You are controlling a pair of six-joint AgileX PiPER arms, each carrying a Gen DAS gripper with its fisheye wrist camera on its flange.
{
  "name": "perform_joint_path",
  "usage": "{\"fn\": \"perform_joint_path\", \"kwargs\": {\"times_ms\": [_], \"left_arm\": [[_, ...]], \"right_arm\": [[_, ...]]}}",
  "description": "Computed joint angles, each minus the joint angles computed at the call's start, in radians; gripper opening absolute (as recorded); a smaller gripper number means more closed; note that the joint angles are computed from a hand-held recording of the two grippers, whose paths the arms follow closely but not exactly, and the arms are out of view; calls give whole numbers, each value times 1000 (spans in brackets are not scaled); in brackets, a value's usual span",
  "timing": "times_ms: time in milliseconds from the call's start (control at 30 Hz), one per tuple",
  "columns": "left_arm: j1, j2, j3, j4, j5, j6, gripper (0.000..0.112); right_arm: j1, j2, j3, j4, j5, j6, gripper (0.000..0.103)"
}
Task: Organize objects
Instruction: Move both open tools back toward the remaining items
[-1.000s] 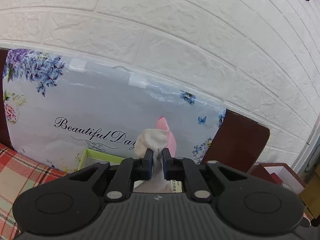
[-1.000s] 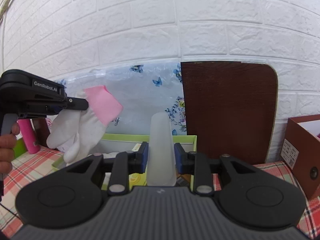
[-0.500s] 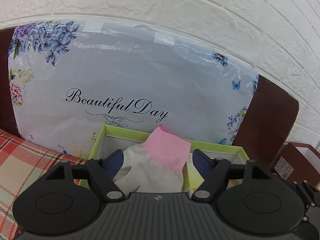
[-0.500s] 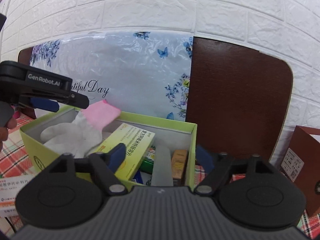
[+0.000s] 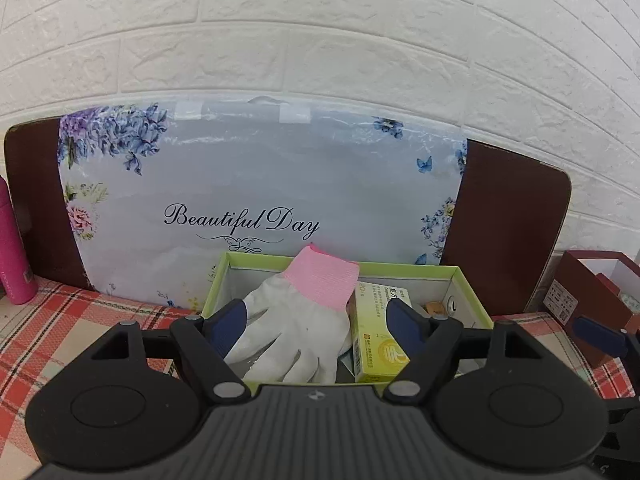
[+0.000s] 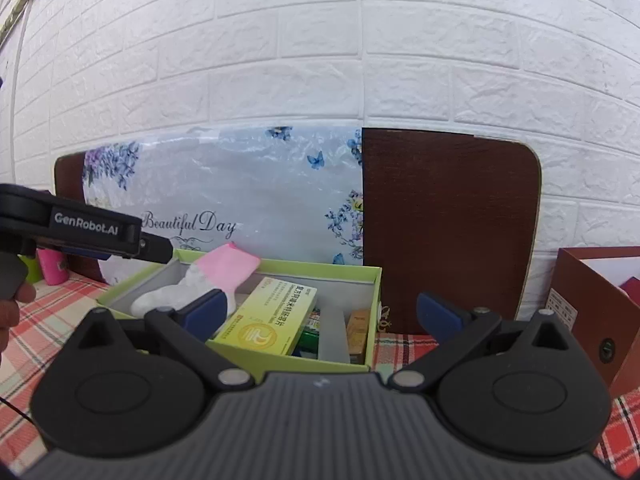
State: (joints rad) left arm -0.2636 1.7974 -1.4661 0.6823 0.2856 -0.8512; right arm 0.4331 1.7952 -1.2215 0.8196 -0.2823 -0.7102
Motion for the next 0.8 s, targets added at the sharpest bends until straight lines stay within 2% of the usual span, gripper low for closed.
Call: {"fn": "perform_joint_path", "kwargs": {"times_ms": [167, 300, 500, 600, 800], "left_arm": [[-52, -117, 107, 131, 36, -105, 81], [-76, -224, 217, 201, 23, -180, 82], [-117, -398, 429, 356, -2, -388, 84], [-150, -463, 525, 438, 11, -508, 84], [-174, -514, 658, 355, -9, -516, 84]], "right_arm": [[45, -111, 96, 129, -30, -103, 103], [88, -206, 175, 213, -64, -171, 103], [173, -359, 320, 322, -139, -250, 103], [211, -425, 392, 382, -177, -282, 103], [268, -505, 518, 494, -221, -283, 103]]}}
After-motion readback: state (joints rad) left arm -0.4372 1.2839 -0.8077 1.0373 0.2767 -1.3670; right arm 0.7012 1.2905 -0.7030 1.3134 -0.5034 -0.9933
